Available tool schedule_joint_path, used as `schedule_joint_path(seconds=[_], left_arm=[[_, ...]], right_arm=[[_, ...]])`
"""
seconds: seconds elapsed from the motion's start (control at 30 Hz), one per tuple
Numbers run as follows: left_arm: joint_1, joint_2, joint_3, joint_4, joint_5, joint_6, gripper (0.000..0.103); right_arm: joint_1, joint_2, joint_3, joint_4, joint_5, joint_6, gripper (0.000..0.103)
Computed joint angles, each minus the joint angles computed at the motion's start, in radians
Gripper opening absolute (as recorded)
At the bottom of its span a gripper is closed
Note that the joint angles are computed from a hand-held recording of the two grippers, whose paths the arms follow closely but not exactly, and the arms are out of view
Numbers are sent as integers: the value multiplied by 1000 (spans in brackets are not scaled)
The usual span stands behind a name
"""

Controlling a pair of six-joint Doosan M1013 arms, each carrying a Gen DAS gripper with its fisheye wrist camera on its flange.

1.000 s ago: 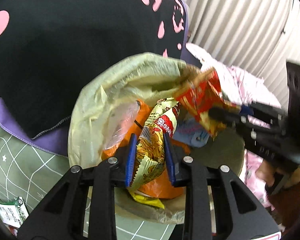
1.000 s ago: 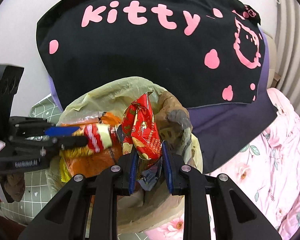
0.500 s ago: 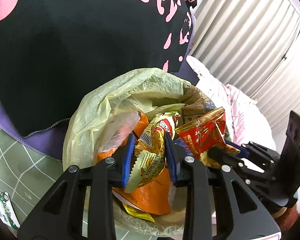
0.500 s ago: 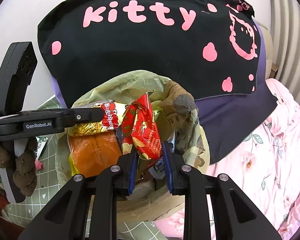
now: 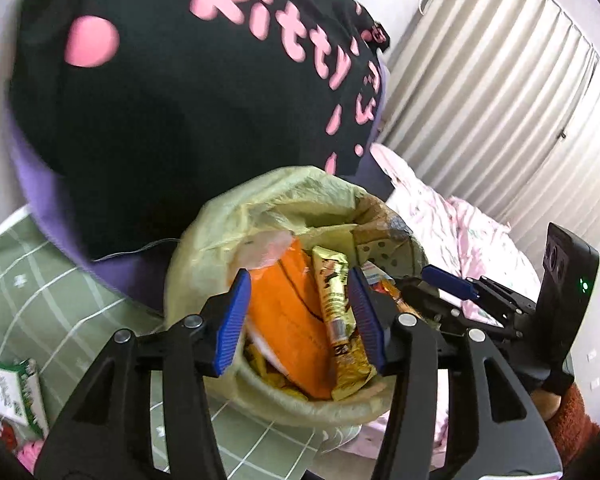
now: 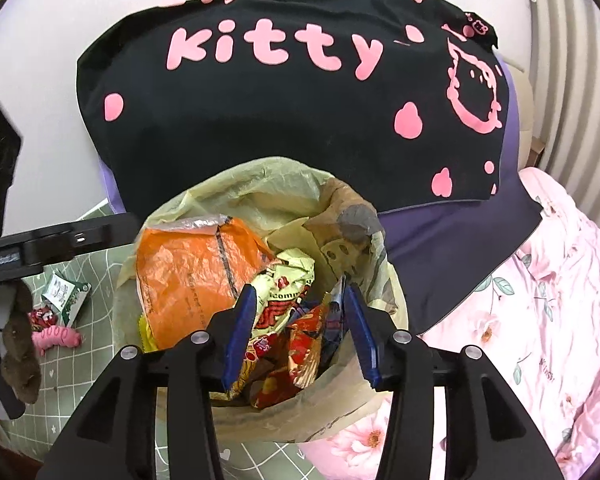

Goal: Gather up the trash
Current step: 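Move both tools back over the table toward the remaining wrappers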

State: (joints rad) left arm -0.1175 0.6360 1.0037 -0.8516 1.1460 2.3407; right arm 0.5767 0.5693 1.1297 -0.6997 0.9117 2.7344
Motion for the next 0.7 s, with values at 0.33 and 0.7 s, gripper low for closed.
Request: schedule_joint_path(seconds=[0.33, 0.7], left_arm=[[74, -79, 144, 73, -240, -35, 48], [162, -104, 259, 635, -508, -614, 48]], right_arm=[[11, 3, -15, -113, -140, 77, 49], [20, 154, -258, 257, -254, -463, 50]])
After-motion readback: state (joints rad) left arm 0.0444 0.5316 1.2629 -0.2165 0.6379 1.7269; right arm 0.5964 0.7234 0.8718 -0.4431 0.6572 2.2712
